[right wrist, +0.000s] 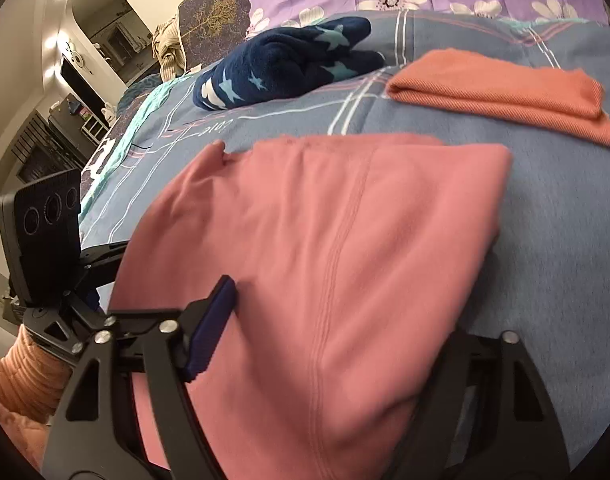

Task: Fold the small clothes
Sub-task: 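Grasp the pink shirt end with the left tool while the right tool grasps it too, then lift the pink shirt with both tools, folding it in half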

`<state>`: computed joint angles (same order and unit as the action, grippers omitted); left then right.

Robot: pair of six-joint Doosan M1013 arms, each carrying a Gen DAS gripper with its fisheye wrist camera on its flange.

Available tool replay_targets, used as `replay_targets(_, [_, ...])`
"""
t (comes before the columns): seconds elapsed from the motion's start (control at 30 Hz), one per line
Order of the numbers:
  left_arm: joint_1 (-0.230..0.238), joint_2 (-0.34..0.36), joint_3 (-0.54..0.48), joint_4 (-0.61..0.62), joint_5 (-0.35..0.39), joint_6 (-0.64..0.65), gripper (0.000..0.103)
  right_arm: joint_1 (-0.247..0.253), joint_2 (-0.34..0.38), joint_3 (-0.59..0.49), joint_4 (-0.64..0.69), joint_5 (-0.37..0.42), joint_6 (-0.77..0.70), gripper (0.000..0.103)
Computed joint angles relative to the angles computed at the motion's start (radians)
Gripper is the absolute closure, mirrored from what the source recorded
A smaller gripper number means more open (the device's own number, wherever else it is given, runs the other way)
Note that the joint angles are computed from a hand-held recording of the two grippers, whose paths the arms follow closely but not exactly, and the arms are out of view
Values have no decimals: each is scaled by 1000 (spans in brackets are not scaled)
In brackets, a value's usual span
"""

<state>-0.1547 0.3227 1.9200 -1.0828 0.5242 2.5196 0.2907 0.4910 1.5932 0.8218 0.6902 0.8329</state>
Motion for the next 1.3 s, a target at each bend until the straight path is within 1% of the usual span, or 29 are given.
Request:
replay_targets(0.03, [1,-1,-2,5,1,-12,66,-6,-2,2,26,17,-13,64])
replay_targets(0.07, [0,-8,-1,7,0,-13,70,-14,-10,11,71,36,-25,81])
replay_targets(0.13, [-21,-33,10,54,-51,-18,74,-5,-39,37,75,-13,-47,81])
replay_targets(0.17, [-40,-54,20,86,-95,-19,75,4,-57,52,68,-51,-64,82])
replay_targets(0.2, [-53,-69,26,107,-124,-22,76,16,-82,73,60,-99,-88,82])
replay_targets(0.3, [-88,-120,44,168,-202,-39,76,31,-143,123,103,-189,-169,82])
replay_targets(0.33, [-92,-132,48,167,-211,-35,76,32,-161,136,129,-206,-195,82])
replay_targets(0.5, [-110,-197,71,63,-250,91,76,38,-251,206,290,-301,-364,82])
replay_targets(0.57, [-122,-219,73,55,-268,112,76,42,-281,227,348,-344,-430,82])
replay_targets(0.67, [-141,-231,57,78,-290,113,76,39,-305,240,412,-375,-492,82])
replay_targets(0.8, [-161,-232,23,127,-304,90,76,23,-327,231,462,-399,-533,82])
replay_targets(0.87, [-167,-220,-12,187,-306,44,76,17,-330,215,434,-411,-515,82])
replay_targets(0.93, [-171,-205,-47,247,-304,-5,76,7,-327,189,380,-417,-463,82])
replay_targets(1.0, [-176,-185,-96,335,-303,-69,76,-4,-319,157,336,-424,-414,82])
replay_targets(1.07, [-178,-164,-140,377,-301,-93,76,-12,-310,131,326,-441,-400,82])
replay_targets(1.23, [-185,-111,-244,501,-301,-174,76,-44,-271,60,380,-447,-425,81])
replay_targets(1.3, [-190,-86,-281,611,-307,-260,76,-53,-246,23,342,-452,-387,81])
